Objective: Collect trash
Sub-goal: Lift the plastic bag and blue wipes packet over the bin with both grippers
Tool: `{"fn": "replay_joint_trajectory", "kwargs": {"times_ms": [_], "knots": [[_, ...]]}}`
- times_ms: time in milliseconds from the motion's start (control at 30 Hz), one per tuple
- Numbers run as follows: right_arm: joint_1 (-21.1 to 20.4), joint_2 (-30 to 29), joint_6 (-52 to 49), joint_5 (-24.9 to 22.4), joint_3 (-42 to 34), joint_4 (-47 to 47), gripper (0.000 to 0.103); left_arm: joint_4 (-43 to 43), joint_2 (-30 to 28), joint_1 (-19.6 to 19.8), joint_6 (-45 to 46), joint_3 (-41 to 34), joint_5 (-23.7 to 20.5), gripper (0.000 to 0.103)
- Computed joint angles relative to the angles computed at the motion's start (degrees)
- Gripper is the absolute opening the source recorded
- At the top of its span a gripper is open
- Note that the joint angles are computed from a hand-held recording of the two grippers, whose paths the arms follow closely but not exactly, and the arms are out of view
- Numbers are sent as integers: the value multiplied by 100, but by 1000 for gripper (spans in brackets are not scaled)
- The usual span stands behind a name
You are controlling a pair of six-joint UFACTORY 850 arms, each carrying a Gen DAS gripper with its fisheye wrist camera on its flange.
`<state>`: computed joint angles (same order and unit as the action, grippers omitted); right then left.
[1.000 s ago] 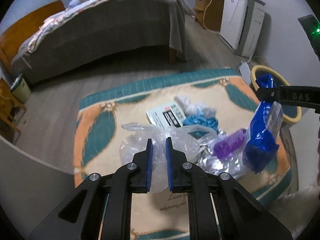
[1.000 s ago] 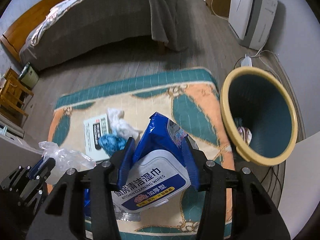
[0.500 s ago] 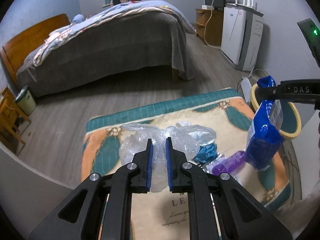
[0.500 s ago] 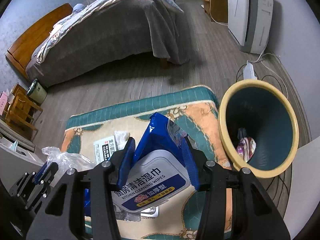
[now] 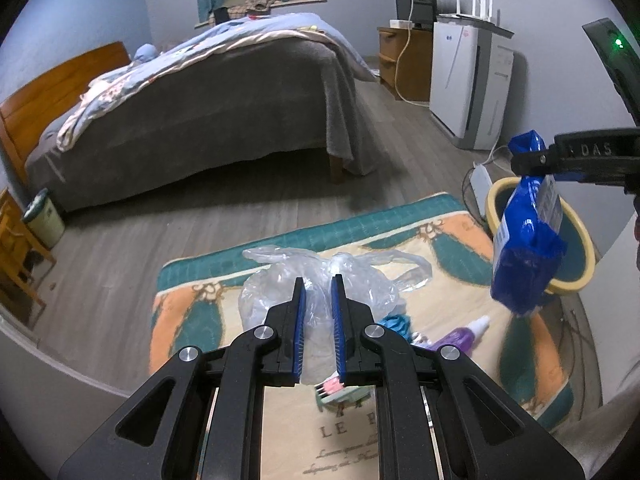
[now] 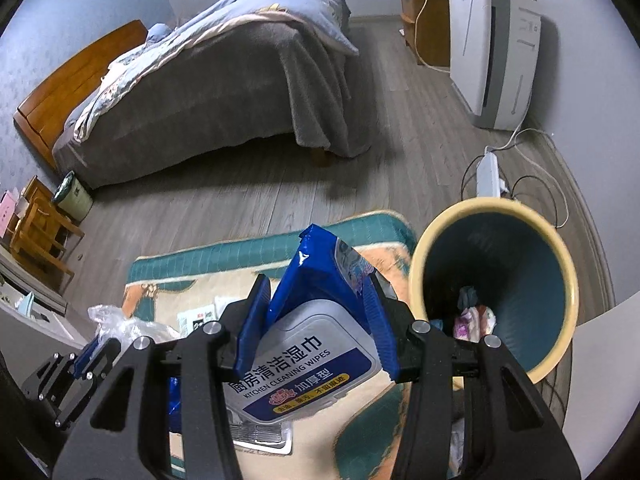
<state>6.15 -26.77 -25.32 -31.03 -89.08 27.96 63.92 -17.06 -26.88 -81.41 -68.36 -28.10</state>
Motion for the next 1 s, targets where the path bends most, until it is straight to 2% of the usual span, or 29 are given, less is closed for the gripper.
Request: {"fn": "replay_joint_trajectory", "kwargs": {"times_ms": [267, 533, 833, 933, 1000], "knots": [[-281, -138, -52, 133, -375, -136, 48, -166, -254, -148, 290, -319, 13, 13], [-696, -482, 26, -36, -874, -258, 48, -427, -612, -322, 732, -828, 51, 13], [-1146, -797, 315, -101, -1263, -550, 48, -1008, -1265, -559, 1547, -1753, 293, 13], [-1210, -892, 556, -53, -1355, -894, 48, -1568, -1538, -640, 2160, -2079, 396, 13], [-1244, -968, 695, -44, -1420, -1100, 48, -1637, -1672, -715, 2383, -2212, 388, 13]]}}
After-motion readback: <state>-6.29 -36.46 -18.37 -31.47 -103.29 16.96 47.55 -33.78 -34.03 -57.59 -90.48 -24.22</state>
